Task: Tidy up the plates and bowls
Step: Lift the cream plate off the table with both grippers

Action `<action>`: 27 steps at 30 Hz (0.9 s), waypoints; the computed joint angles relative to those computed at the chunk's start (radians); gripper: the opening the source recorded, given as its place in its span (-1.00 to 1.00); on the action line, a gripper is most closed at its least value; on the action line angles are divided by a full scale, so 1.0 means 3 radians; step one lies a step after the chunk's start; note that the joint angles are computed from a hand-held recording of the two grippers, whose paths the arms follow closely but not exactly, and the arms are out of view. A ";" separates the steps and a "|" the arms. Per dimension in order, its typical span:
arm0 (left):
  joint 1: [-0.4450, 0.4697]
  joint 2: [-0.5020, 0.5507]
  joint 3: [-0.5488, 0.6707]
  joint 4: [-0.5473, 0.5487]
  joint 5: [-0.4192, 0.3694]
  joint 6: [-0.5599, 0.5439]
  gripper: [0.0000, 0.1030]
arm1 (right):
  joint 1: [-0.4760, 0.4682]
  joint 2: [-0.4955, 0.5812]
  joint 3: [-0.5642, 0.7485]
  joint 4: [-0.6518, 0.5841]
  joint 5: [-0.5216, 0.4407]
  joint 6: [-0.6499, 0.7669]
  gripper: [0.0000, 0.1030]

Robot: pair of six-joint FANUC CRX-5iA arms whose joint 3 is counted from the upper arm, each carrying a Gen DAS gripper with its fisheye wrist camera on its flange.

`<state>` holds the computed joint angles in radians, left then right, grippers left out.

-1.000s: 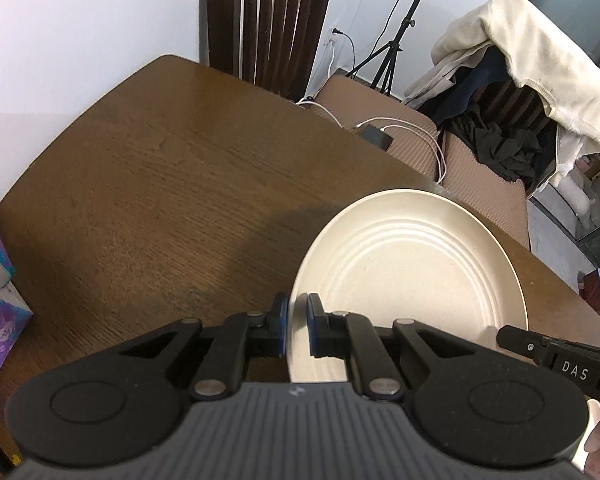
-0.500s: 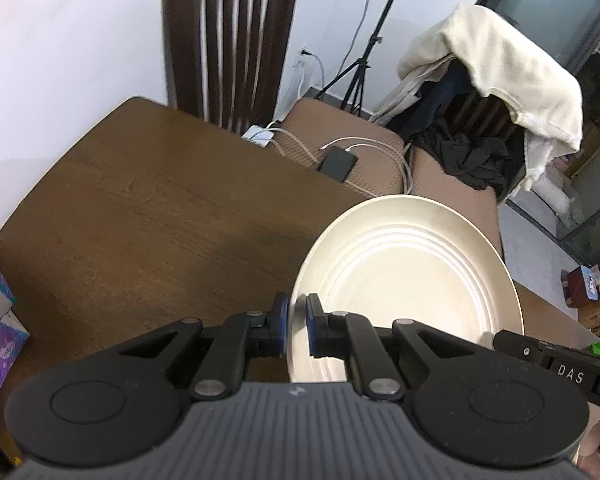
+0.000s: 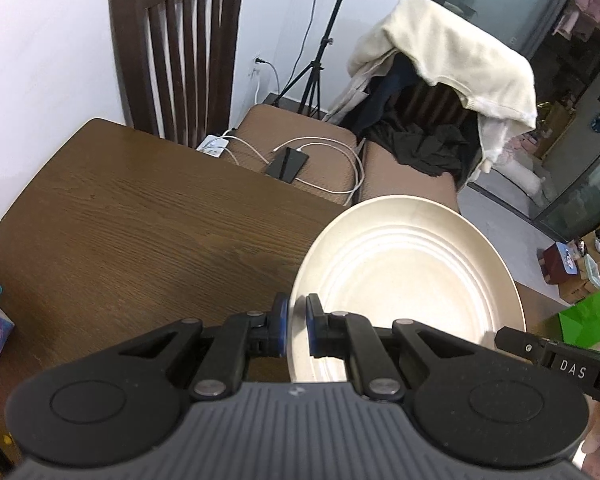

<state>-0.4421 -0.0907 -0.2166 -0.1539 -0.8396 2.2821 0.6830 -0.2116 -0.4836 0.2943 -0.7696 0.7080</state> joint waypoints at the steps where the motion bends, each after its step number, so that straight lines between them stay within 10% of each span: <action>1: -0.0043 -0.0013 0.0010 -0.0023 -0.0018 0.0037 -0.81 | 0.0013 -0.0061 -0.0045 0.0026 -0.0012 -0.0044 -0.83; 27: -0.0966 -0.0344 0.0029 -0.0604 -0.0515 0.0840 -0.81 | 0.0817 -0.1432 -0.0796 0.0486 -0.0896 -0.0865 -0.82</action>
<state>-0.7318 -0.1938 -0.2079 -0.3350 -0.9942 2.5342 0.9280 -0.6413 -0.7225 0.4401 -1.0385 0.4484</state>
